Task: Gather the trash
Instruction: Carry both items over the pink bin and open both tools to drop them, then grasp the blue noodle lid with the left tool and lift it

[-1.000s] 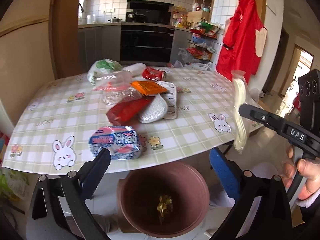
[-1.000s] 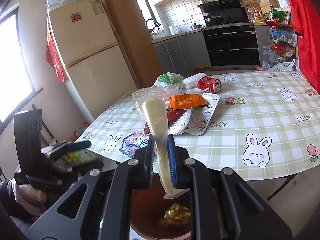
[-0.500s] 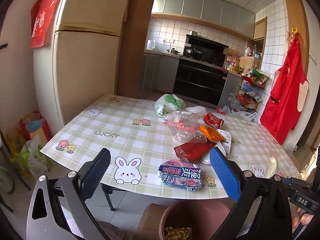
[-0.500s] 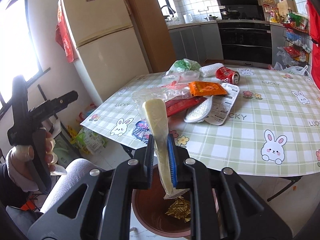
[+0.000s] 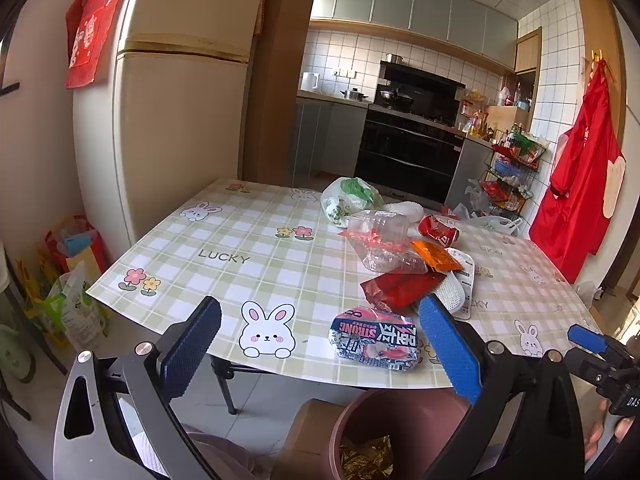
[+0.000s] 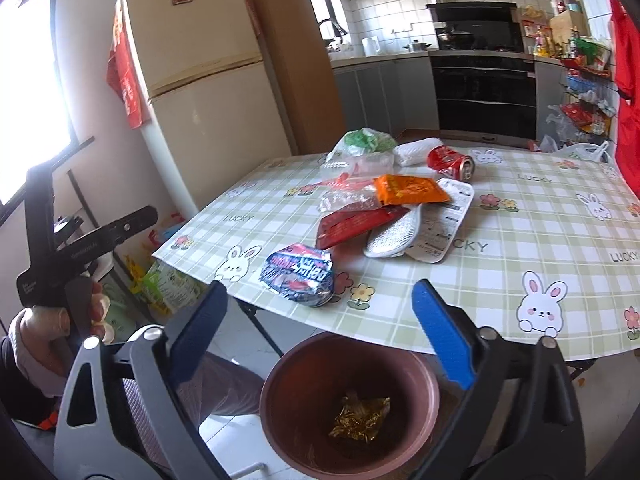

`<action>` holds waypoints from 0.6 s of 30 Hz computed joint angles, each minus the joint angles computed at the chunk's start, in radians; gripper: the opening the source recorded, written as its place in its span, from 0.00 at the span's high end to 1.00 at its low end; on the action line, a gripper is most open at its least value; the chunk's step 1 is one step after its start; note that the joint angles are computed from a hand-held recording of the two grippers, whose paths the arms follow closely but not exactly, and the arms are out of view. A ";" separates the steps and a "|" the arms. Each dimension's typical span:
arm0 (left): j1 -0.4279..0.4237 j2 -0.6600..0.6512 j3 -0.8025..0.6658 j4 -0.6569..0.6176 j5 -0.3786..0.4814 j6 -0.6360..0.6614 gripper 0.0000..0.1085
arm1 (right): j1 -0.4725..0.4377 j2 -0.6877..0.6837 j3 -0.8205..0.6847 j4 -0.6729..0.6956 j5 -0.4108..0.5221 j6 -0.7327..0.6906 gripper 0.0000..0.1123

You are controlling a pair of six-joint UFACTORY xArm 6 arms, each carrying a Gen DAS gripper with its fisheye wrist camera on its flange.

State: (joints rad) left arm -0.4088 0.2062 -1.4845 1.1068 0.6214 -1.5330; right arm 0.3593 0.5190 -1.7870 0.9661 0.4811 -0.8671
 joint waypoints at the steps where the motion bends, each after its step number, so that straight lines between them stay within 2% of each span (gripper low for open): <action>1: -0.001 0.000 -0.001 0.001 0.001 0.002 0.10 | -0.002 0.002 -0.001 -0.009 -0.006 0.013 0.14; 12: -0.013 0.019 -0.015 -0.028 0.005 0.043 0.10 | -0.001 0.017 0.032 -0.199 -0.136 0.231 0.13; 16: -0.007 0.039 -0.023 -0.092 -0.021 0.091 0.10 | -0.008 0.040 0.032 -0.409 -0.171 0.415 0.13; 18: -0.006 0.053 -0.025 -0.127 -0.040 0.113 0.10 | -0.013 0.053 0.023 -0.460 -0.173 0.455 0.13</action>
State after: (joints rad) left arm -0.4145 0.2592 -1.5097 0.9796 0.5809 -1.4198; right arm 0.3467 0.5725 -1.7641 0.5060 0.3079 -0.4120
